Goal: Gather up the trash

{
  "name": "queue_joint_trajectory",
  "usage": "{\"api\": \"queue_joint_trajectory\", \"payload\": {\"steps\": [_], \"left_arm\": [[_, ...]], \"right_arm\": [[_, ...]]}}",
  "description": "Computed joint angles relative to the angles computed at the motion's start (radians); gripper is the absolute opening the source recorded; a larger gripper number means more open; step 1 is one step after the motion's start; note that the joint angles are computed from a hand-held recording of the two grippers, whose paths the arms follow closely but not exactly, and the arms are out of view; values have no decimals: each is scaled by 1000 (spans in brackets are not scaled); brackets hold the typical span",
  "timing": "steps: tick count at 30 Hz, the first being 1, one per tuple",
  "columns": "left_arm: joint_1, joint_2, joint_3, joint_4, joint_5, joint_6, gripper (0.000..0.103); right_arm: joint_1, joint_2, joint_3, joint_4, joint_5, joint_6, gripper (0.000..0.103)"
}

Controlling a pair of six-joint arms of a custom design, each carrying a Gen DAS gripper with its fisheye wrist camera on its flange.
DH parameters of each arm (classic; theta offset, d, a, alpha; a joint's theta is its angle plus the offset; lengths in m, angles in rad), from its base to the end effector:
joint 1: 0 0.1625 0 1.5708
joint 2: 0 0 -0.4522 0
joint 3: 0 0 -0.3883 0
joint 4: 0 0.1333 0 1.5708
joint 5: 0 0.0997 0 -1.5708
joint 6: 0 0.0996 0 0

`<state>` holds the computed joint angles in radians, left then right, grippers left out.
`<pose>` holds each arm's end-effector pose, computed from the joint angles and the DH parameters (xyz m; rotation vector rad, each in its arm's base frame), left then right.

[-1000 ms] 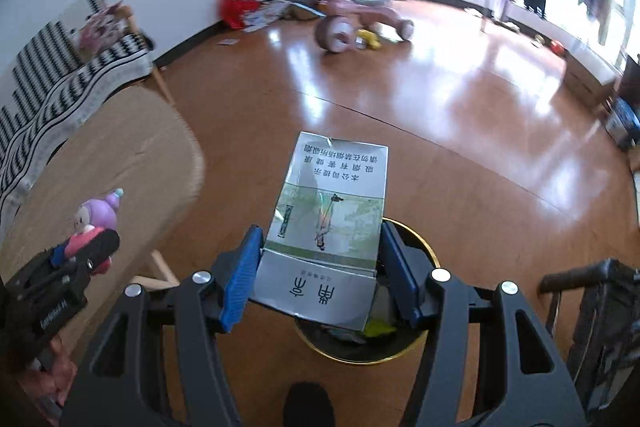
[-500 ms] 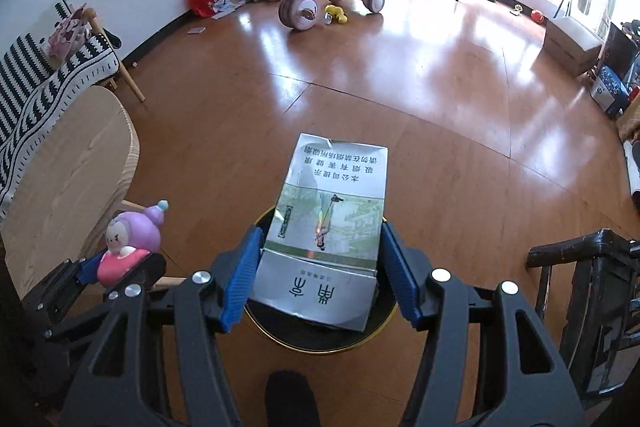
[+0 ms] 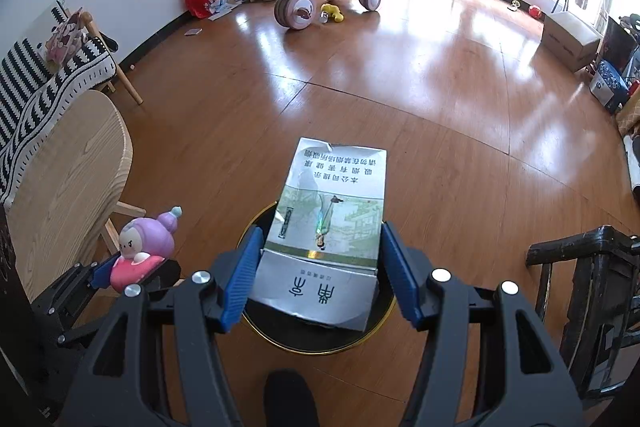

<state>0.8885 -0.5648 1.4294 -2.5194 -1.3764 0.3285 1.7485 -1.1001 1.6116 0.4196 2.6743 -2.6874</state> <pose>-0.3492 -0.6717 0.0201 1.4225 2.5959 -0.1732 0.1304 -0.4749 0.2799 -0.6981 -1.9775 1.0399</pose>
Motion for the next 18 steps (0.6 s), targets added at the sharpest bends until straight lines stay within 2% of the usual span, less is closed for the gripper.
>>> {"api": "queue_joint_trajectory", "payload": {"steps": [3,4,5,7,14,18], "left_arm": [[6,2,-12,18,-23,4,58],[7,3,-11,14,-29,2,60],[8,3,-10,14,-33,1,68],[7,3,-5,5,-34,4,74],[5,2,-6,1,-28,0,79],[9,-13,2,-15,-7,6,87]], "right_arm": [[-2,8,-9,16,0,26,63],[-3,10,-13,27,-3,40,68],[-5,15,-16,29,-1,49,77],[-1,16,-17,25,7,51,78],[3,14,-15,16,10,47,79],[26,30,-43,4,25,29,86]]}}
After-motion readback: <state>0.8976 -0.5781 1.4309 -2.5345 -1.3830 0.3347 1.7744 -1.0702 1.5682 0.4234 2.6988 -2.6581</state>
